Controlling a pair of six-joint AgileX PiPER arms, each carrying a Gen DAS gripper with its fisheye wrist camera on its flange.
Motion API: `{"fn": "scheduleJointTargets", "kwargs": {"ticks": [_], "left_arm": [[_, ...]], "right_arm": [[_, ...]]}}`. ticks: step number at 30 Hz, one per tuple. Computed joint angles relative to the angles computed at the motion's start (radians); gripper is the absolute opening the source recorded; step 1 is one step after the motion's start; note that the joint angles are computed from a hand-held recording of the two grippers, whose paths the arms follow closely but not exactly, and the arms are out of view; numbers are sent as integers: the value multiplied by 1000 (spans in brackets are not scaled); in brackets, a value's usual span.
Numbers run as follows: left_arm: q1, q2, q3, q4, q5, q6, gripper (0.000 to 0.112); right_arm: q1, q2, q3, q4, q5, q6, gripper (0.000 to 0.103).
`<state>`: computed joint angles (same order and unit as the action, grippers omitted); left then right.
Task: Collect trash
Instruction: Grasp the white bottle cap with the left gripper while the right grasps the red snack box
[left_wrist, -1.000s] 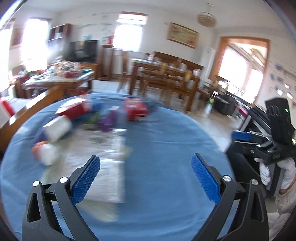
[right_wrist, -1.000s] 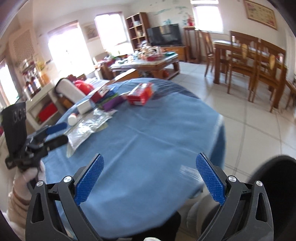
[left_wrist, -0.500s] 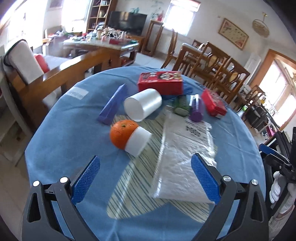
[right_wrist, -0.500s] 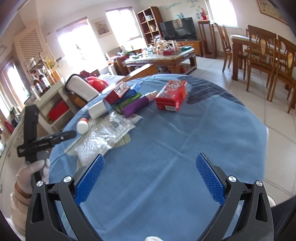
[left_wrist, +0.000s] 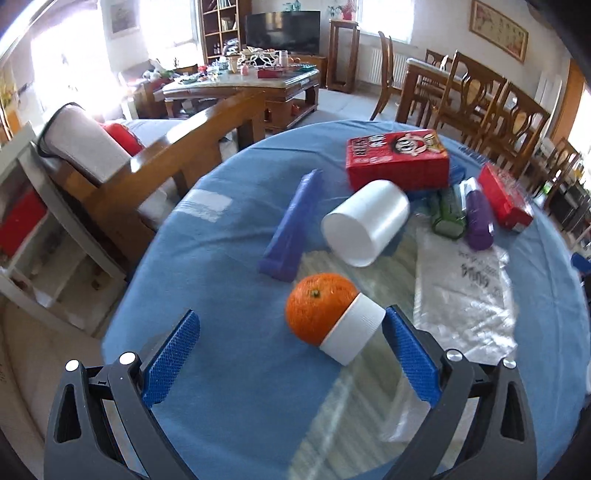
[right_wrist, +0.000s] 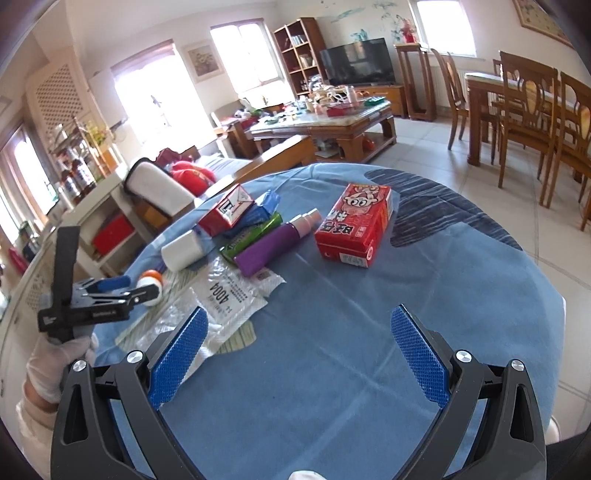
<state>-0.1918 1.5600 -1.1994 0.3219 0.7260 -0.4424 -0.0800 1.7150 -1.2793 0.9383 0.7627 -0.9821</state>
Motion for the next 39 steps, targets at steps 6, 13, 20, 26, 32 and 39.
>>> {"fn": "scheduleJointTargets", "kwargs": {"ticks": [6, 13, 20, 26, 32, 39], "left_arm": [[55, -63, 55, -70, -14, 100, 97], [82, -52, 26, -115, -23, 193, 69], [94, -65, 53, -116, -64, 227, 59], [121, -74, 56, -201, -78, 334, 55], [141, -83, 69, -249, -97, 417, 52], [176, -68, 71, -333, -136, 554, 44]], "right_arm": [[15, 31, -26, -13, -19, 18, 98], [47, 127, -154, -117, -75, 165, 98], [126, 267, -376, -365, -128, 443, 97], [204, 406, -598, -685, -101, 713, 70], [227, 449, -627, -812, -111, 769, 51], [176, 432, -594, -653, -99, 671, 51]]}}
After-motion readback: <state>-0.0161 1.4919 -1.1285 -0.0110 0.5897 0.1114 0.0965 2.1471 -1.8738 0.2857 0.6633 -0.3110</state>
